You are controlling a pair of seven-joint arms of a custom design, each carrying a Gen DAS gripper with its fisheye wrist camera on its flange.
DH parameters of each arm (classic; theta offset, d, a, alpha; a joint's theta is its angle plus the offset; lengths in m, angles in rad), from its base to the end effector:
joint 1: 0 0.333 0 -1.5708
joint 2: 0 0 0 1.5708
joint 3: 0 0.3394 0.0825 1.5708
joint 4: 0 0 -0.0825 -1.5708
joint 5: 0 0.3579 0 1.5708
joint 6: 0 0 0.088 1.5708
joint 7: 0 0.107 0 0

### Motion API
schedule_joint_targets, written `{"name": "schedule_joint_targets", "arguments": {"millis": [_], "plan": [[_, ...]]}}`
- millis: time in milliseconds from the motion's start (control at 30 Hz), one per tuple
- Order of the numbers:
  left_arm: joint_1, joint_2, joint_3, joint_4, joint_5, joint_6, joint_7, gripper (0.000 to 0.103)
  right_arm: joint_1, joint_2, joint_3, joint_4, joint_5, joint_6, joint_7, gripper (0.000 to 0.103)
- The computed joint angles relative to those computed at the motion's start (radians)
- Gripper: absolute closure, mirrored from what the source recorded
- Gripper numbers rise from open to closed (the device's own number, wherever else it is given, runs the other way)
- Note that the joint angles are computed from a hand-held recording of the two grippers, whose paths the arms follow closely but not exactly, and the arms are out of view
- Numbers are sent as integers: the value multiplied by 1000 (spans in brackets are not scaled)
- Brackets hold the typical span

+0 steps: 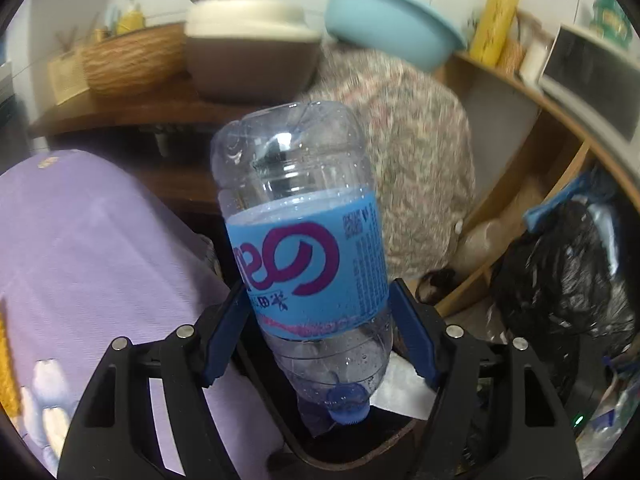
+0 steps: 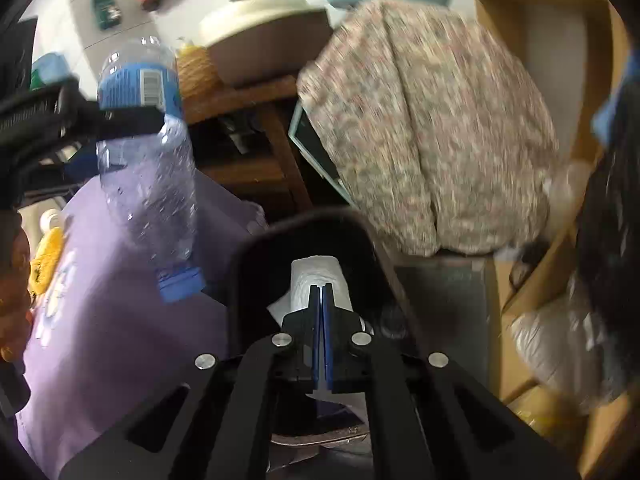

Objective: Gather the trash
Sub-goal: 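Carry tissue and bottle over the black bin and open both tools, then move both tools back over the table toward the cloth and fruit net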

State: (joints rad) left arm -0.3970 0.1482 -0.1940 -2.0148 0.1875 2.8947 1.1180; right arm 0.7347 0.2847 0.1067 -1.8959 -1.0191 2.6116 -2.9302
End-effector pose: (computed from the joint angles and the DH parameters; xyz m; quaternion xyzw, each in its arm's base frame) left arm 0.5044 -0.3443 0.5054 -0.5575 0.7477 -0.3354 0.1330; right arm 0.4127 0.4812 0.4307 -0.6020 0.7065 -0.1792 0.3262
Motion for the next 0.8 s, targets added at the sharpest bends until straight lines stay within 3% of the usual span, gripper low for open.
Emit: {"name": "schedule_joint_targets", "arguments": {"millis": [133, 233, 367, 400, 467, 500, 533, 667, 800], "plan": [[-67, 110, 42, 130, 118, -140, -67, 32, 3, 44, -28, -25, -46, 78, 130, 100], [-106, 170, 68, 190, 198, -190, -109, 32, 19, 75, -53, -24, -103, 108, 223, 100], [-107, 210, 64, 212, 193, -221, -98, 32, 26, 104, -67, -28, -152, 145, 317, 98], [-107, 220, 63, 220, 187, -236, -91, 31, 25, 110, -64, -25, -145, 142, 307, 94], [-98, 232, 52, 231, 149, -256, -81, 28, 32, 115, -62, -24, -130, 114, 293, 70], [-88, 233, 43, 230, 122, -249, -68, 24, 45, 112, -68, -27, -143, 96, 315, 55], [-86, 232, 42, 228, 109, -237, -65, 22, 51, 109, -70, -30, -154, 84, 331, 52], [-60, 189, 20, 180, 42, -193, -6, 20, 49, 88, -62, -51, -191, 90, 393, 50], [-46, 98, 19, 78, 9, -105, 3, 14, 46, 55, -33, -69, -177, 54, 372, 43]]}}
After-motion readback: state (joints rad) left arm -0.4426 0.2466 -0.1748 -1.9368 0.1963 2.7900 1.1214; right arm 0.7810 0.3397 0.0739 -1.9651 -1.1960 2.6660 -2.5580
